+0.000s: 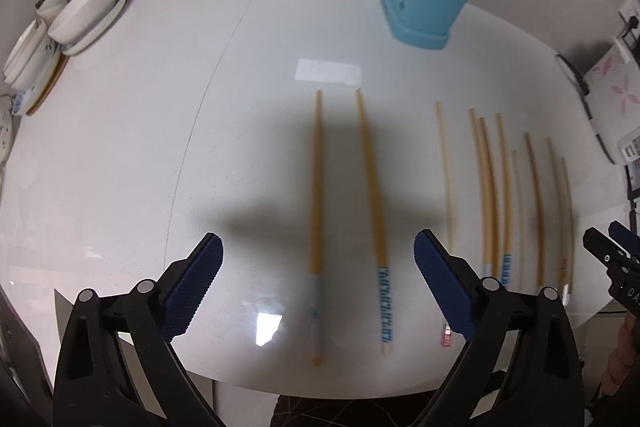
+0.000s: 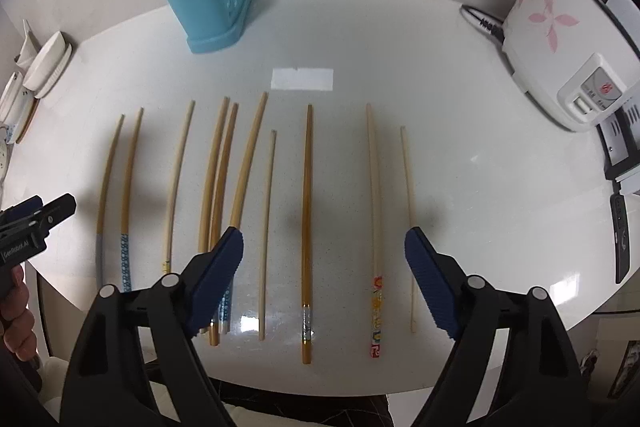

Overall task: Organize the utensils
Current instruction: 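Close the right tool on a brown chopstick while the left tool grasps a blue-tipped chopstick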

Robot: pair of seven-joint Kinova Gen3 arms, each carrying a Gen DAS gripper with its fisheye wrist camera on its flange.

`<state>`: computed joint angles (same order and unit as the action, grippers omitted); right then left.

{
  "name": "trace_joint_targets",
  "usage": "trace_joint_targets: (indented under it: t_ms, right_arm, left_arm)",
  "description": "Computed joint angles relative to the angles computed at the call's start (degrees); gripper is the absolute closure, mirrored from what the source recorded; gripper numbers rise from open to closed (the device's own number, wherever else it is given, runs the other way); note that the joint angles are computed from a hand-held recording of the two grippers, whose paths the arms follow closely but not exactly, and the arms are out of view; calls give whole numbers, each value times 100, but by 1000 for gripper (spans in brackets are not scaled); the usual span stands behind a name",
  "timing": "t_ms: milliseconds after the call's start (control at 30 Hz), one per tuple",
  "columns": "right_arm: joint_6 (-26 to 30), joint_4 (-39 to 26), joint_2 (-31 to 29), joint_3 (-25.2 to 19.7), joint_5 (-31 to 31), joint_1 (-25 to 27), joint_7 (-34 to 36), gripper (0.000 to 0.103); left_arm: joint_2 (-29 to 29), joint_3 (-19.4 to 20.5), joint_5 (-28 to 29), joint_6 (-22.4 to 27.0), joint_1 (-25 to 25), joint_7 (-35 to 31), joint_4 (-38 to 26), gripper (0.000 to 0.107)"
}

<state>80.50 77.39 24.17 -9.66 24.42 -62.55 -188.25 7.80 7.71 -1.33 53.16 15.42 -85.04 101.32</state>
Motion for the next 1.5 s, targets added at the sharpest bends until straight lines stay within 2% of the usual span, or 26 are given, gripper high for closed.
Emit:
trace_joint_targets:
  t_ms: [100, 167, 300, 433, 667, 767, 867, 1067, 1167, 1200, 1367, 1500]
  right_arm:
    - [-175, 61, 125, -15, -176, 169, 183, 33]
    - [-384, 149, 178, -35, -356, 306, 297, 40]
    - [-462, 156, 284, -47, -786, 527, 673, 51]
    - [-665, 228, 323, 7, -972, 640, 844, 58]
    - [-735, 175, 488, 55, -1233, 804, 1203, 70]
    - [-736, 123, 575, 74, -1342, 844, 1304, 75]
    - [-734, 46, 723, 122, -1370, 826, 1337, 79]
    - [-859, 59, 996, 213, -1427, 909, 1480, 87]
    - [-815, 51, 962, 201, -1532, 1023, 1616, 92]
    - [-774, 56, 920, 213, -1587, 1091, 1697, 95]
    - [-809, 129, 807, 203, -1728, 1187, 1744, 97]
    - [-893, 228, 751, 221, -1707, 1257, 1798, 97]
  left_arm:
    - [244, -57, -39, 23, -56, -18, -46, 18]
    - [386, -70, -11, 57, -87, -70, -87, 20]
    - [620, -105, -106, 94, -35, 8, -134, 26]
    - [754, -103, -98, 151, -18, -32, -189, 31]
    - [922, -114, -154, 319, 97, 55, -326, 41]
    - [991, -94, -148, 412, 162, 111, -398, 48]
    - [1059, -101, -222, 349, 222, 150, -423, 53]
    - [1283, -96, -345, 576, 406, 293, -727, 76]
    - [1463, -84, -379, 880, 522, 391, -1006, 90]
    - [1511, -82, -385, 974, 548, 401, -1078, 101]
    - [1630, -92, -397, 1084, 677, 547, -1230, 101]
    - [1577, -94, -319, 940, 620, 539, -1125, 101]
